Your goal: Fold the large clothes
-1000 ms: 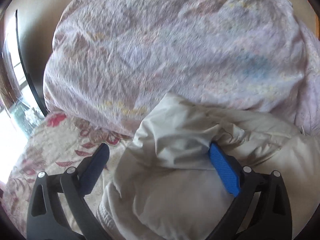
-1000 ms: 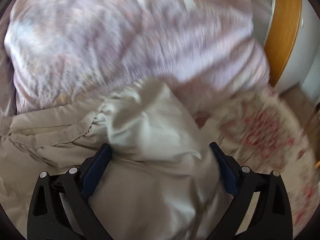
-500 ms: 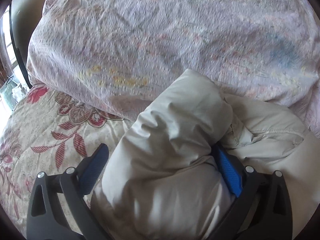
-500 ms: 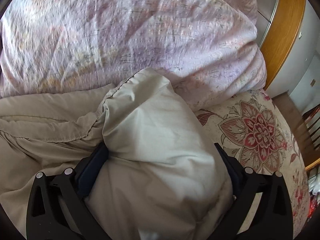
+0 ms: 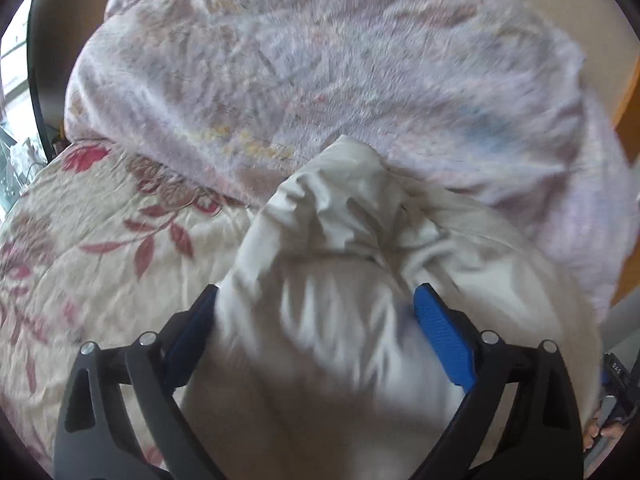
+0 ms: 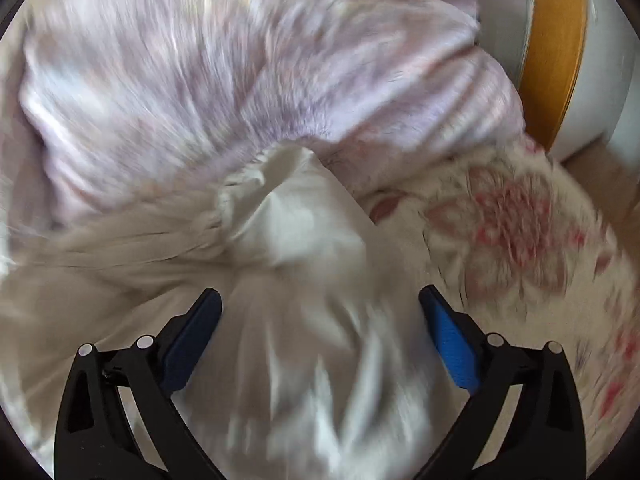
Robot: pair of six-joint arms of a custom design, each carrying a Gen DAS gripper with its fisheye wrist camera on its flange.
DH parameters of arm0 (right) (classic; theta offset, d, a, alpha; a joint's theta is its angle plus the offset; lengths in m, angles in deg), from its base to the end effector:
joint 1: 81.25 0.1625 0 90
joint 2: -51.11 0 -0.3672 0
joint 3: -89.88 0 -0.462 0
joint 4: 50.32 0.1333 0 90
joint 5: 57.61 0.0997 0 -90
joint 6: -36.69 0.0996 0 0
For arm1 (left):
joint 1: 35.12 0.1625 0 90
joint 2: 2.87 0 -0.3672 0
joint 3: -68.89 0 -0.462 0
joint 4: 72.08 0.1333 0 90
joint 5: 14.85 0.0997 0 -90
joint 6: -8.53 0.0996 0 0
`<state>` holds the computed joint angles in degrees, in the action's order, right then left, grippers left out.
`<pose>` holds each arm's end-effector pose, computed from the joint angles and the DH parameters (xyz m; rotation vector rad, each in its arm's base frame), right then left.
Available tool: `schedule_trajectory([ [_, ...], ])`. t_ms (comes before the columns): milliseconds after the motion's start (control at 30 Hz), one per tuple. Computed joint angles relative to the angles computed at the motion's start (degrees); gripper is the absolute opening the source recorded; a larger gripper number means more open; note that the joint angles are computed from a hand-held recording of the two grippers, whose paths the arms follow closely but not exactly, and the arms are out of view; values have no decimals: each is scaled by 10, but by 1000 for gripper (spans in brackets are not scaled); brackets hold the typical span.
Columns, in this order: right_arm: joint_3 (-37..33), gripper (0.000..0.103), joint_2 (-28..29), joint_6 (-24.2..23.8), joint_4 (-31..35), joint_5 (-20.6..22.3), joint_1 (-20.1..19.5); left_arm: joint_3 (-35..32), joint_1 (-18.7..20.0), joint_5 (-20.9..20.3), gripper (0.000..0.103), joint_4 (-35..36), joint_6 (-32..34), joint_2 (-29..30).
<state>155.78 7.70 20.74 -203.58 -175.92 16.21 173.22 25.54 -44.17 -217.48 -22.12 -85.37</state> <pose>0.1926 -0.8082 0.2368 0.2744 -2.4657 0.8693 -0.0956 -0.6194 0.3693 -0.4134 2.1951 -1.2182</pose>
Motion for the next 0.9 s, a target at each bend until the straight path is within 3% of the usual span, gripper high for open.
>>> schedule_trajectory([
  [200, 171, 100, -145, 49, 10, 29, -11, 118, -55, -25, 95, 22, -44, -130],
  [367, 251, 99, -220, 148, 54, 102, -45, 184, -77, -39, 95, 61, -121, -200],
  [433, 265, 98, -231, 177, 61, 123, -52, 198, -90, -53, 93, 90, -173, -218],
  [567, 282, 94, -241, 218, 74, 187, -71, 220, -79, -80, 88, 72, -215, -231],
  [733, 293, 88, -241, 249, 61, 225, -78, 228, -60, -107, 79, 22, -253, -221],
  [900, 292, 72, -236, 271, 50, 268, -86, 242, -42, -138, 62, -78, -252, -203],
])
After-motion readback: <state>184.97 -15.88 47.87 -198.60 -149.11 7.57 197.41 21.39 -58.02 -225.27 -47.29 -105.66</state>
